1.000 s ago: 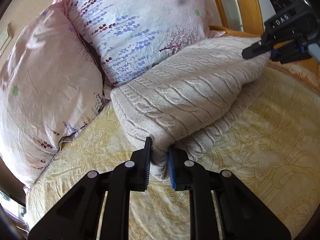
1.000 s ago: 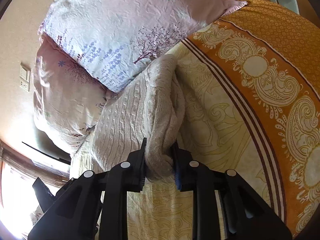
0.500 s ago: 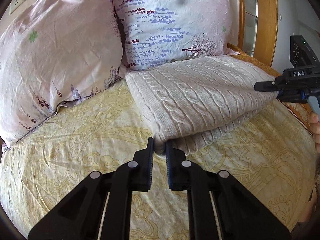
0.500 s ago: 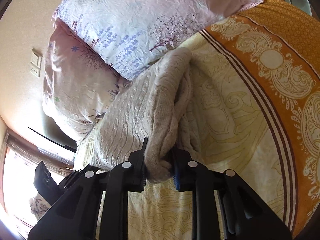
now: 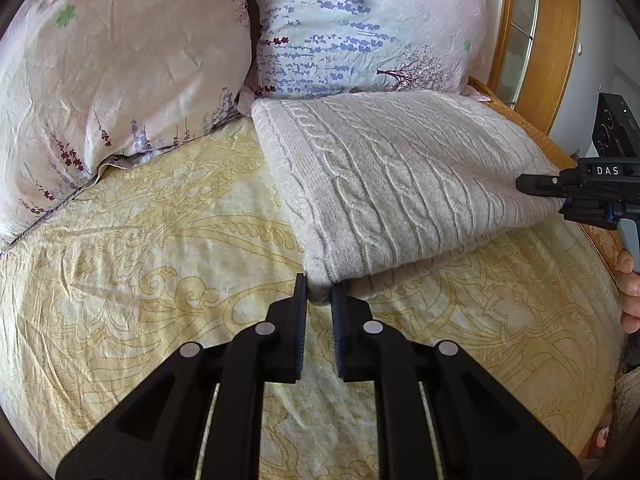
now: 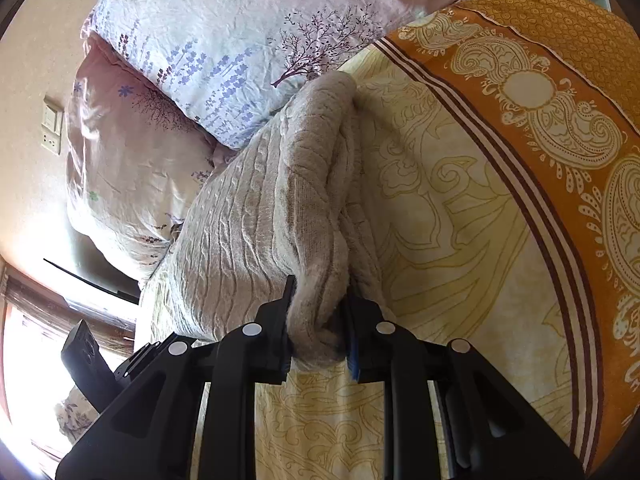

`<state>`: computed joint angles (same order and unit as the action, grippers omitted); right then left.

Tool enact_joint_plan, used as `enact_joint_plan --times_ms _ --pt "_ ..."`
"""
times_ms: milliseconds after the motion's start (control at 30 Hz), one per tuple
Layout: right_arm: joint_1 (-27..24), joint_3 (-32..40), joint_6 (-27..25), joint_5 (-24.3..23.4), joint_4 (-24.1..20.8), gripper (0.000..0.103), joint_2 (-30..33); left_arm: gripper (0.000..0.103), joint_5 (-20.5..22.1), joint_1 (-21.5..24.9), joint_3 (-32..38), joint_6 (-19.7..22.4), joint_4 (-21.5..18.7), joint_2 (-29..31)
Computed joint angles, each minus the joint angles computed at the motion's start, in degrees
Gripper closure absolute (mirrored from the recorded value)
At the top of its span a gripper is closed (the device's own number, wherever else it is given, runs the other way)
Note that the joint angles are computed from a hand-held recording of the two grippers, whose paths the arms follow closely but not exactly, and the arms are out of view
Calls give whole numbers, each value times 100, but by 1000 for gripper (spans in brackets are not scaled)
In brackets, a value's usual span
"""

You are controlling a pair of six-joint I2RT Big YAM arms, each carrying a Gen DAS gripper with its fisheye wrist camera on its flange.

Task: Fold small clothes

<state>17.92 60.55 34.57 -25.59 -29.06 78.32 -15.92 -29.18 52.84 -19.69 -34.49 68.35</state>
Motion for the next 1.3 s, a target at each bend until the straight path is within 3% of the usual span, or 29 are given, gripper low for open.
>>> enact_joint_plan --times_ms 167,333,467,567,600,633,700,767,900,1000,1133,1267,1300 --pt "63 88 -136 225 -135 83 39 91 -126 -58 44 -117 -74 38" --pt "83 146 -199 274 -236 83 69 87 31 53 93 -212 -114 101" --pt "64 212 -239 231 -406 80 22 76 143 -18 -38 -80 -109 -138" --pt "-88 181 -144 164 -396 63 -119 51 204 -41 -224 -47 -81 -530" --pt "-127 196 -127 324 -433 46 -169 43 201 -23 -273 -56 -44 -672" --pt "-171 215 -103 484 -438 36 -210 39 198 15 -307 -94 4 -796" --pt "-278 335 -38 489 -501 36 -173 24 317 172 -301 -222 145 -928" --pt "-332 469 -8 366 -473 36 -90 19 597 401 -213 -410 302 -903" --pt "-261 840 -228 590 -551 36 216 16 1577 850 163 -859 608 -465" --pt "-248 1075 -298 564 -579 44 523 15 2029 1008 588 -1125 558 65" --pt "-212 1340 -418 600 -663 53 860 15 2040 1039 1059 -1198 238 649" --pt "-119 1488 -611 783 -769 62 994 15 2316 1164 1092 -1261 340 856" --pt "-98 1511 -644 789 -774 69 1021 15 2393 1193 1099 -1284 362 896"
